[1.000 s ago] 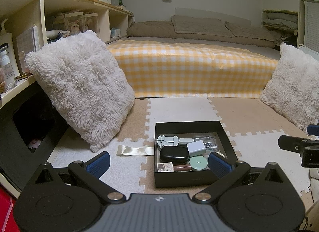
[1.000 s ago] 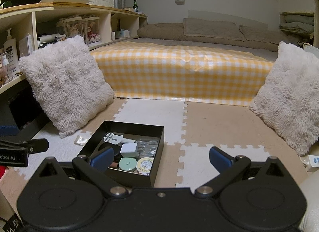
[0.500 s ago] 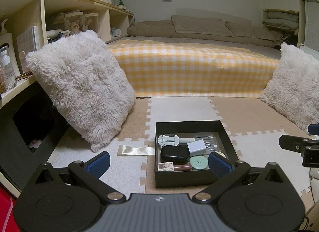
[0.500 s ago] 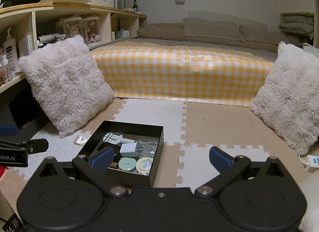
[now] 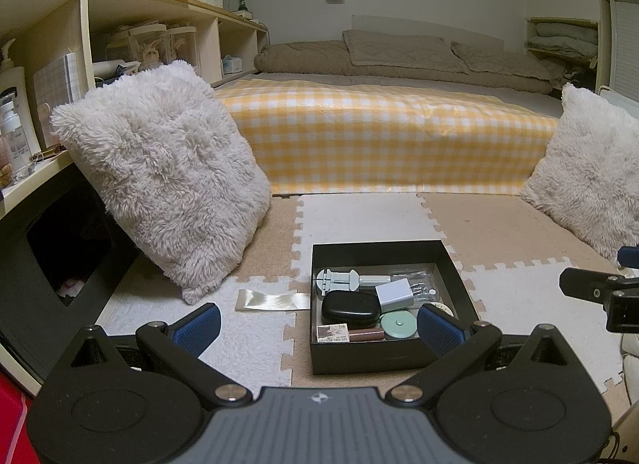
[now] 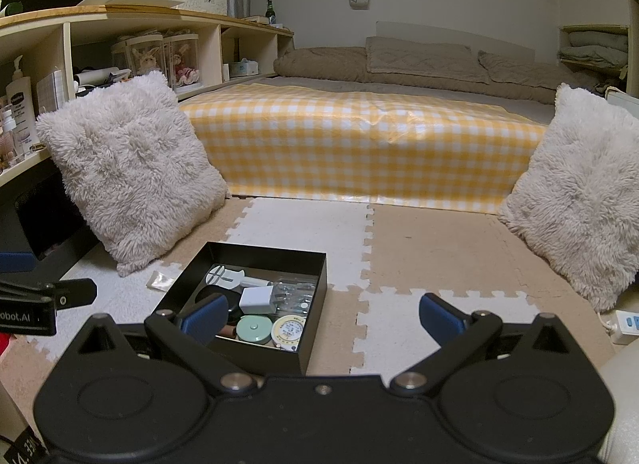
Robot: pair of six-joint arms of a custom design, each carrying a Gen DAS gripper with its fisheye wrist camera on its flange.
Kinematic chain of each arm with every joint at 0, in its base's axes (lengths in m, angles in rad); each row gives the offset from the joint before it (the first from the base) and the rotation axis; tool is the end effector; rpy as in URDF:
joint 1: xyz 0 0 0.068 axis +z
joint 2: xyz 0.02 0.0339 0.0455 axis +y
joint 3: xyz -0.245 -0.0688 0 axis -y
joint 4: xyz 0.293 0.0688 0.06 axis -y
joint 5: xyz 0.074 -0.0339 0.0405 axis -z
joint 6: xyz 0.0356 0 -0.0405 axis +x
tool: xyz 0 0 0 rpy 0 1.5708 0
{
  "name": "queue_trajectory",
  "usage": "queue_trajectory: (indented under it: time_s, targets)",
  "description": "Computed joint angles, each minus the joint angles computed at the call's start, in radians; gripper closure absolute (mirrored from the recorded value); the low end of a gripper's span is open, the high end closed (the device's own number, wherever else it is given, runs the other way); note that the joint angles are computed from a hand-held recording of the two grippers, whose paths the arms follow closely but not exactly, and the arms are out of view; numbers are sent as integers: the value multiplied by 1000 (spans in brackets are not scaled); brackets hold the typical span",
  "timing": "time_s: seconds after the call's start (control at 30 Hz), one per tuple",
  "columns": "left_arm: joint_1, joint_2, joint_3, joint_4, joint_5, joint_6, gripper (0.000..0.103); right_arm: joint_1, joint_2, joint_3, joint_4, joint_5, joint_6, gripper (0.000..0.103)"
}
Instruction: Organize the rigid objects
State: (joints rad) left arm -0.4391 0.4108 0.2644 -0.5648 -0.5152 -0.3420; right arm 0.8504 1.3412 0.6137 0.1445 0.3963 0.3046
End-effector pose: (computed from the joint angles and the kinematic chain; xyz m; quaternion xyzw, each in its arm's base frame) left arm 0.1645 -0.0579 0.1594 -0.0634 0.8832 0.0608 0.4608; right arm 0.2163 0.2255 0.1432 -0.1428 0.8565 0.1085 0.4840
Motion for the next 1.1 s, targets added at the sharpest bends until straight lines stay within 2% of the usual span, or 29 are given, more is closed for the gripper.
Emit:
queue_trajectory:
  time_s: [1.1]
  targets:
    - [14,-17,-3,-8,8,12,0,-3,-2,-4,3,-4,-3,0]
